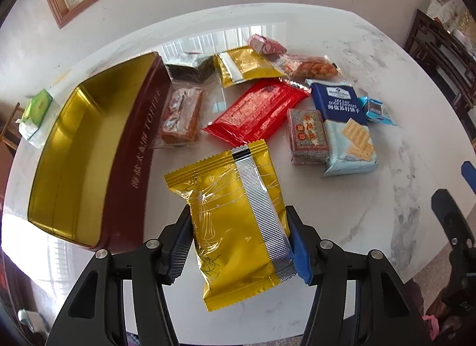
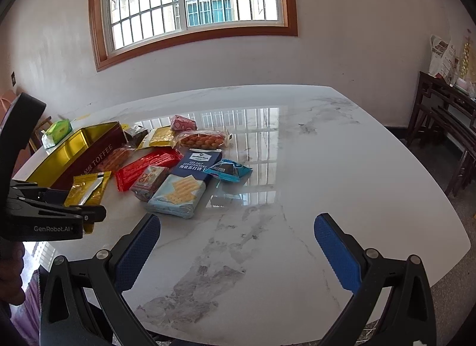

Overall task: Organize snacks
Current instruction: 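Grasp the gold wrapped pastry with the left gripper and lift it, then carry the gold pastry over the tin and release it inside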

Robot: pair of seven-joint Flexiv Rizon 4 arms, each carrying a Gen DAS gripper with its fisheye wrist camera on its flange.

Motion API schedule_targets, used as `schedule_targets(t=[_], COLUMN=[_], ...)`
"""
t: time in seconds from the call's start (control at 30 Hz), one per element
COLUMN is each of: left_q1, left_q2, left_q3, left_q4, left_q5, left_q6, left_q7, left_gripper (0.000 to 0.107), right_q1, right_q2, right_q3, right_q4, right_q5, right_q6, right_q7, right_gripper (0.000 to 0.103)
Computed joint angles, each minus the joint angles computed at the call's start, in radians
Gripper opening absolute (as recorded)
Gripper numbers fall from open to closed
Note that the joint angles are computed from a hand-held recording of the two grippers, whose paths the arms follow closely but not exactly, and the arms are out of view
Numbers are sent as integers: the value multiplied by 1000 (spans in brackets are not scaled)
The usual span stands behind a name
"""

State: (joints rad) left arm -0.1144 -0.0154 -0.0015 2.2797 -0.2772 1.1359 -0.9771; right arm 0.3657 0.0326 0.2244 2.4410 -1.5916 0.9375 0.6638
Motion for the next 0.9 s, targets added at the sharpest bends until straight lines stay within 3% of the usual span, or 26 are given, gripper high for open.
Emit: schedule_targets(t=[0.37, 0.9], left_q1=[-9, 26], left_q2=[32, 71], left_q3=[5, 48], left_q4=[34, 9], left_q5=[-53, -177], left_q6=[77, 50], left_q7=[40, 152], left_gripper=[59, 59], right_q1=[-8, -29], right_q2=[-23, -82], right_q3=[-13, -37], right_q4=[-27, -94], right_q5=[-37, 9], right_q6=[81, 204], right_q7=[-19, -112], right_gripper=[103, 103])
